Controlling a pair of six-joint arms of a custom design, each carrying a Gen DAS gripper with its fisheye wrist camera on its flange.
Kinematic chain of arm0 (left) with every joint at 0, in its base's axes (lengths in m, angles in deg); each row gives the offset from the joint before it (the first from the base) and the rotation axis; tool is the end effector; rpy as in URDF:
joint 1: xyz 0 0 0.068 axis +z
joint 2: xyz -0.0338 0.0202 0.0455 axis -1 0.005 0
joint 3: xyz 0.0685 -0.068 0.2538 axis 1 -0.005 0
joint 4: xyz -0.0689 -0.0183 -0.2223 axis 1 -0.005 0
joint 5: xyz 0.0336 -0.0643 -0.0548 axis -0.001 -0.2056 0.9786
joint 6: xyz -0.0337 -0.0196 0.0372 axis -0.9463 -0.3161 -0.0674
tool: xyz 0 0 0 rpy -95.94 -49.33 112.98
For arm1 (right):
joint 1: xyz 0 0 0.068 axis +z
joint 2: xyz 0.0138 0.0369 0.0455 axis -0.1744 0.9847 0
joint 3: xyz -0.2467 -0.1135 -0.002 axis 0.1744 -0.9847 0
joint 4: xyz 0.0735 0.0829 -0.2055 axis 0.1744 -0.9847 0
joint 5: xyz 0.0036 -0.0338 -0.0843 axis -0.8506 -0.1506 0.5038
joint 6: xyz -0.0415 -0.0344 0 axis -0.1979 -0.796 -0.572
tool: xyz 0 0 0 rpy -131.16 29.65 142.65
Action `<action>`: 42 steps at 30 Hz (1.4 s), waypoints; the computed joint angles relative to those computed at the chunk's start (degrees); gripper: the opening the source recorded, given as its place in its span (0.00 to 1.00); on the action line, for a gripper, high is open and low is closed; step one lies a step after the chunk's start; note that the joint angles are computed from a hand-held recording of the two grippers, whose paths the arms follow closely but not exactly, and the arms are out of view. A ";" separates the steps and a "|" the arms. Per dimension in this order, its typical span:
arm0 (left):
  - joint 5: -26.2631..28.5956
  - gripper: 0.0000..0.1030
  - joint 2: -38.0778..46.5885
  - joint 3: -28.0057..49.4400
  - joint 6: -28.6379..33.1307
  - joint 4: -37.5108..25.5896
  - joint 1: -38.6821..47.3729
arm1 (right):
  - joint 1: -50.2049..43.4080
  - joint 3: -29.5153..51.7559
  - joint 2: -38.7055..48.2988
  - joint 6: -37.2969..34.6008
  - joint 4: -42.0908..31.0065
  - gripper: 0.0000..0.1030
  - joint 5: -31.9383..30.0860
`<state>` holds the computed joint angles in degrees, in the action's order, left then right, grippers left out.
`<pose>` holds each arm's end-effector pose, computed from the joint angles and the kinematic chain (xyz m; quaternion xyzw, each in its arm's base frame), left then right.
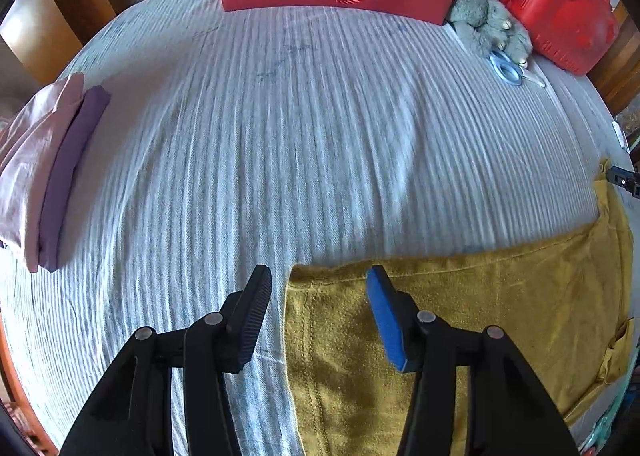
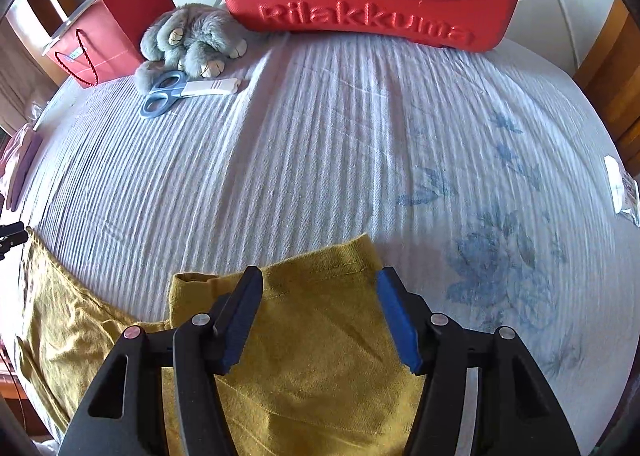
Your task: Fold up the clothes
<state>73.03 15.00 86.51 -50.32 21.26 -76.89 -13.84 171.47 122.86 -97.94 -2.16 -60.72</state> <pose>0.2470 0.0547 0.1819 -0.0961 0.9870 -0.0028 0.1287 0.4024 -0.0190 0.1601 -0.1785 0.9682 0.0699 0.1606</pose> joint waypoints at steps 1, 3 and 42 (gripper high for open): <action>0.02 0.49 0.73 0.04 0.22 0.25 -0.13 | 0.00 0.07 0.08 -0.03 0.00 0.58 -0.05; -0.32 0.49 1.75 0.04 0.65 0.40 -0.62 | 0.17 -0.12 0.27 -0.34 0.18 0.58 0.36; 6.77 0.48 -34.40 -9.96 -2.07 -16.58 2.08 | -27.57 -36.76 -33.90 -15.56 0.75 0.28 -13.53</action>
<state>79.80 -19.40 76.55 -52.38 4.68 -74.81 -41.41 134.71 88.96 -113.50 -1.41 -74.25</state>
